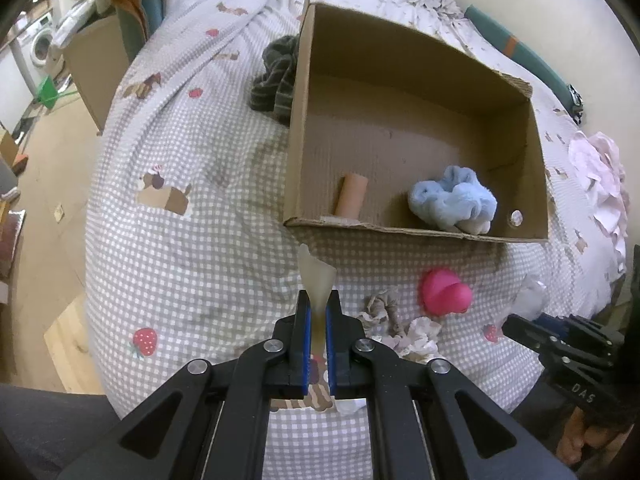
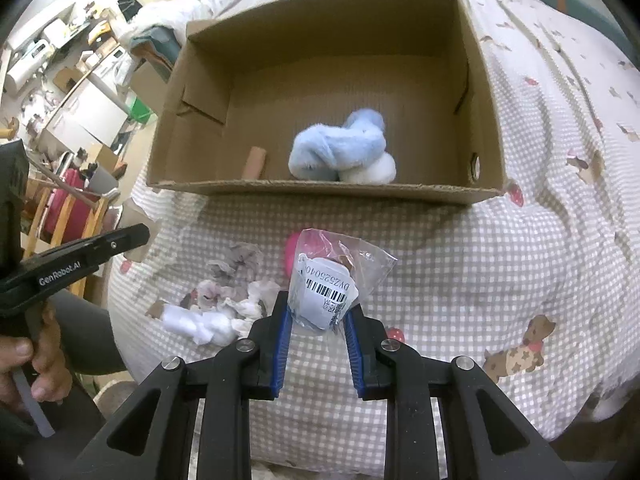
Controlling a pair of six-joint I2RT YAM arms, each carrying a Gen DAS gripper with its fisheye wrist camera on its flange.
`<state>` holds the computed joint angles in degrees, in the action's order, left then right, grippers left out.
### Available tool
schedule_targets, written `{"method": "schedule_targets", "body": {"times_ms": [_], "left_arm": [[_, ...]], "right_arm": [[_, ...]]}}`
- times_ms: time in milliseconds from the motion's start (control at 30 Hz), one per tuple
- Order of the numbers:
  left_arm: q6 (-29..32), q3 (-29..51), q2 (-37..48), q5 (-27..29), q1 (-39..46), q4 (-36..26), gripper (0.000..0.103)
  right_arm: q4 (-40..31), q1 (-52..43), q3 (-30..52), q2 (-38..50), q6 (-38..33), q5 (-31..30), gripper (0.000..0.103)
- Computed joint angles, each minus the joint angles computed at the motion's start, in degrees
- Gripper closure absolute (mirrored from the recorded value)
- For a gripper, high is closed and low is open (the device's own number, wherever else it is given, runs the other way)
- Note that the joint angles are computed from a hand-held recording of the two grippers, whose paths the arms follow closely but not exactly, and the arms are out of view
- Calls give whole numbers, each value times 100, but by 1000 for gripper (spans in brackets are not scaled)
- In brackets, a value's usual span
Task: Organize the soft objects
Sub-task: 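Carry the plastic bag with the right gripper into the box and release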
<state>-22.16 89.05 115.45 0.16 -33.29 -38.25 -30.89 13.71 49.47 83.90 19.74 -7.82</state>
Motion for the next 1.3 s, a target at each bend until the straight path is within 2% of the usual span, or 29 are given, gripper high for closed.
{"method": "schedule_targets", "body": {"times_ms": [233, 533, 767, 1033, 1300], "left_arm": [[7, -230, -399, -366, -142, 232, 97], [44, 116, -776, -418, -94, 290, 97], [246, 1124, -505, -490, -42, 21, 97], [419, 2641, 373, -409, 48, -507, 97], [677, 4076, 1498, -424, -34, -978, 97]], "right_arm": [[-50, -13, -1, -439, -1, 150, 76], [-230, -192, 420, -865, 141, 78, 76], [-212, -280, 1176, -622, 112, 27, 76], [-120, -439, 1989, 83, -148, 20, 76], [282, -720, 2110, 821, -139, -142, 76]]}}
